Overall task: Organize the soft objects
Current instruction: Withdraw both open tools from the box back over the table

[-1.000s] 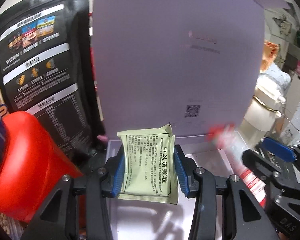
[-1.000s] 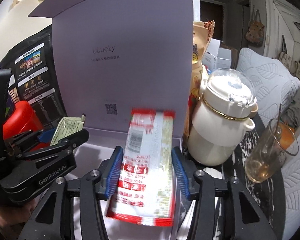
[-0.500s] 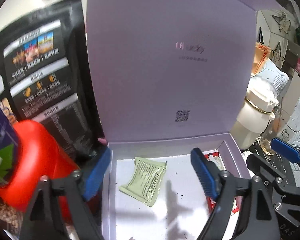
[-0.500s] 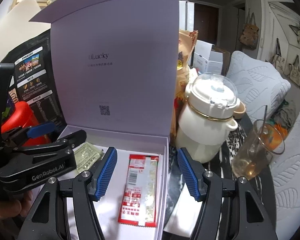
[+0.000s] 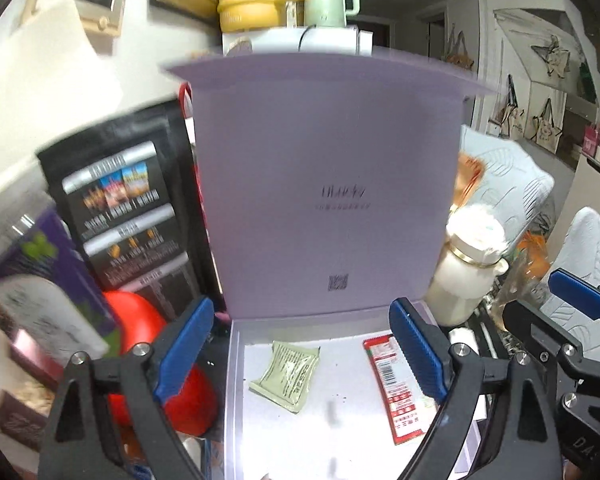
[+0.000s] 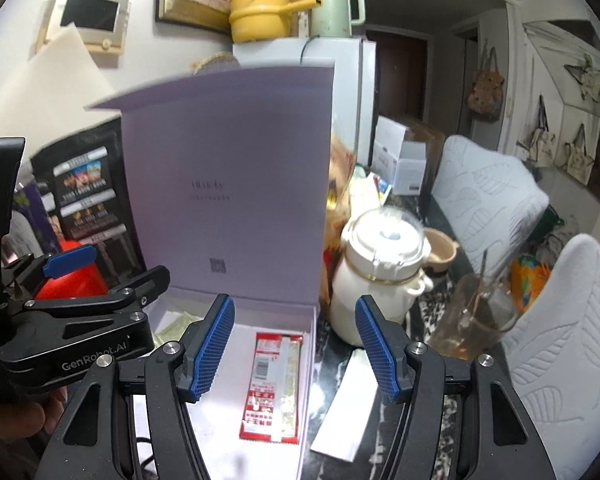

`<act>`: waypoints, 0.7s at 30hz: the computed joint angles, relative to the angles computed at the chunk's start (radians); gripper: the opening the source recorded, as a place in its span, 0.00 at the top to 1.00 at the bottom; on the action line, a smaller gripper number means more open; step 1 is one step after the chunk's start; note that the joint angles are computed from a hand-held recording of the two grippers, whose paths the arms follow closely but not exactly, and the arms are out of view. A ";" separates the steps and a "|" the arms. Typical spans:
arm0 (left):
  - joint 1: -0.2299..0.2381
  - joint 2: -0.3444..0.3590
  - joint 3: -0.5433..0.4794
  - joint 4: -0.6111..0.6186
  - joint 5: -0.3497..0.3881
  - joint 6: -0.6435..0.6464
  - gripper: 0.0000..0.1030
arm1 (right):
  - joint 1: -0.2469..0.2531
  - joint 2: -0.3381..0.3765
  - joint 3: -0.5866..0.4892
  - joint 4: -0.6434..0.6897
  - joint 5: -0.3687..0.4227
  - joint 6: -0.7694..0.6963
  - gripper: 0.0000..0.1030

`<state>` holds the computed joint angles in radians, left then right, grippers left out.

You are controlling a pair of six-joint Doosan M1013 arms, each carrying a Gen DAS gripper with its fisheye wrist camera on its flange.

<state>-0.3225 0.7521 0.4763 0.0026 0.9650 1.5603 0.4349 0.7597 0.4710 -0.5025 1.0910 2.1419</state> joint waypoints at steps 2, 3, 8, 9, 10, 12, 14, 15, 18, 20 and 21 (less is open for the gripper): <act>0.000 -0.014 0.005 -0.007 -0.008 0.005 0.12 | 0.004 -0.011 0.006 -0.016 -0.009 0.007 0.39; -0.001 -0.024 0.012 0.001 -0.016 0.003 0.12 | 0.007 -0.021 0.016 -0.031 -0.018 0.015 0.39; -0.015 -0.096 0.102 0.080 -0.097 -0.041 0.12 | 0.026 -0.069 0.069 -0.097 -0.055 0.047 0.38; -0.015 -0.109 0.118 0.084 -0.110 -0.042 0.12 | 0.031 -0.081 0.083 -0.115 -0.062 0.053 0.37; -0.016 -0.124 0.138 0.086 -0.125 -0.042 0.12 | 0.034 -0.089 0.092 -0.123 -0.067 0.057 0.36; -0.019 -0.148 0.165 0.107 -0.143 -0.054 0.12 | 0.040 -0.111 0.120 -0.140 -0.082 0.071 0.35; -0.021 -0.171 0.196 0.135 -0.164 -0.084 0.12 | 0.045 -0.125 0.137 -0.153 -0.089 0.079 0.35; -0.020 -0.186 0.215 0.131 -0.176 -0.090 0.12 | 0.049 -0.134 0.150 -0.163 -0.095 0.089 0.34; -0.018 -0.221 0.258 0.122 -0.195 -0.093 0.09 | 0.057 -0.161 0.187 -0.179 -0.110 0.118 0.30; -0.023 -0.243 0.289 0.149 -0.217 -0.111 0.01 | 0.064 -0.182 0.216 -0.194 -0.120 0.136 0.29; -0.025 -0.257 0.310 0.161 -0.234 -0.121 0.00 | 0.069 -0.192 0.231 -0.208 -0.124 0.147 0.27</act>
<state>-0.3474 0.4953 0.7861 0.1635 0.7306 1.4395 0.5036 0.5674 0.7020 -0.7109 0.9669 2.2889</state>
